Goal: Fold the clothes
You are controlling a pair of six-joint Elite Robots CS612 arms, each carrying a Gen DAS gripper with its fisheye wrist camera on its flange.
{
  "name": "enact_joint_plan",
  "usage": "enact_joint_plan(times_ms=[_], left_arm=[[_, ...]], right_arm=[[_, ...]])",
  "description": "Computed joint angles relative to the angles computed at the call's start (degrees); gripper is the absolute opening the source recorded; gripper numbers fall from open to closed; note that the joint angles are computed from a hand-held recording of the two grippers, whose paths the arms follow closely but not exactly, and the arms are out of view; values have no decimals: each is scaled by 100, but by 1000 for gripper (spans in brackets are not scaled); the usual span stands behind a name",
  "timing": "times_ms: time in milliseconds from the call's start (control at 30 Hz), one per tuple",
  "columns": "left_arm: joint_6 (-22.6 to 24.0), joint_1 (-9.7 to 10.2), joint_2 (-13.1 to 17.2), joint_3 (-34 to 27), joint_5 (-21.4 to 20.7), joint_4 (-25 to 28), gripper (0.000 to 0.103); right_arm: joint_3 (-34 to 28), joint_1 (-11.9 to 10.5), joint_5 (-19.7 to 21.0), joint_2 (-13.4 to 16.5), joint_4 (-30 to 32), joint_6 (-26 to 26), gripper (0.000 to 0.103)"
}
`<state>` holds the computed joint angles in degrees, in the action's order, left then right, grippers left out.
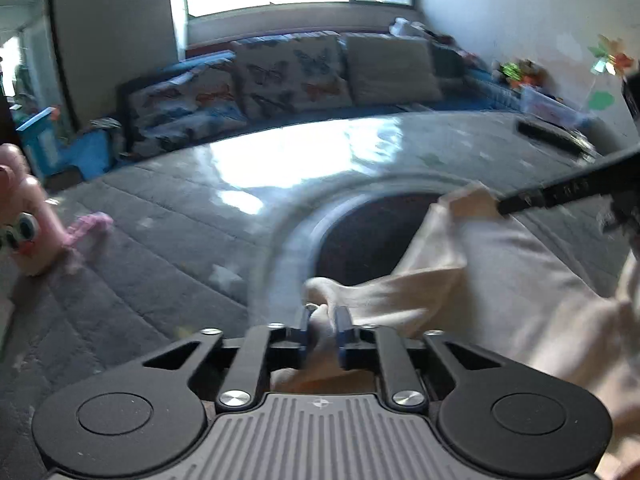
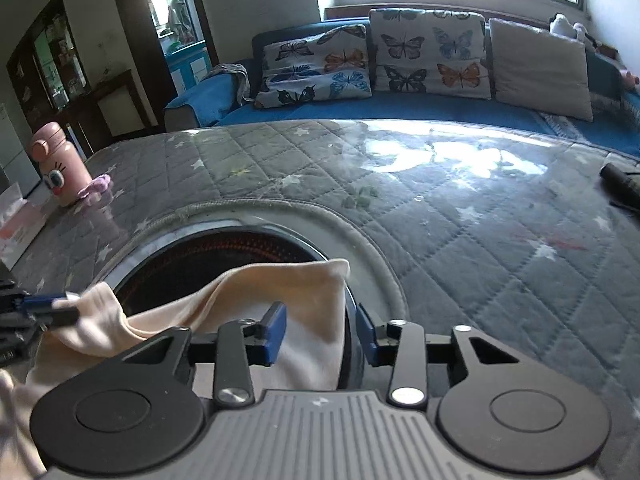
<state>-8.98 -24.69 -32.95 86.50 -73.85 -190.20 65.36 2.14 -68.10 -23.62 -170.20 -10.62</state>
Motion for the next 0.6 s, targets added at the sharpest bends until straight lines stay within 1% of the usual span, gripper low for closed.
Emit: enact_joint_plan(times_ms=[67, 133, 167, 267, 300, 333, 400, 467, 500, 533, 567, 600], left_arm=[[-257, 16, 13, -38, 273, -15, 10], [-606, 57, 16, -76, 444, 80, 11], [-746, 86, 3, -84, 435, 176, 13], [-982, 186, -26, -71, 121, 283, 15], [-960, 197, -33, -62, 54, 273, 23], [-921, 204, -40, -53, -3, 259, 36], [-863, 204, -45, -62, -38, 273, 44], [-896, 193, -34, -115, 41, 372, 44], [-981, 201, -27, -148, 46, 452, 44], [-1057, 210, -24, -171, 25, 527, 43], [-1075, 216, -18, -187, -8, 571, 42], [-1050, 217, -12, -199, -29, 610, 42]], right_arm=[[-115, 16, -19, 73, 54, 17, 35], [-206, 26, -4, 132, 109, 25, 30], [-230, 28, 11, 148, 121, 26, 29], [-273, 29, 45, 180, 136, 21, 28], [-274, 28, 48, 183, 131, 21, 27], [-274, 27, 51, 187, 125, 22, 27], [-302, 30, 51, 206, 113, 13, 27], [-353, 43, 38, 235, 128, 23, 25], [-380, 50, 33, 249, 136, 34, 22], [-397, 56, 26, 261, 132, 41, 17], [-405, 64, 3, 269, 107, 38, 14], [-409, 75, -39, 275, 70, 27, 10]])
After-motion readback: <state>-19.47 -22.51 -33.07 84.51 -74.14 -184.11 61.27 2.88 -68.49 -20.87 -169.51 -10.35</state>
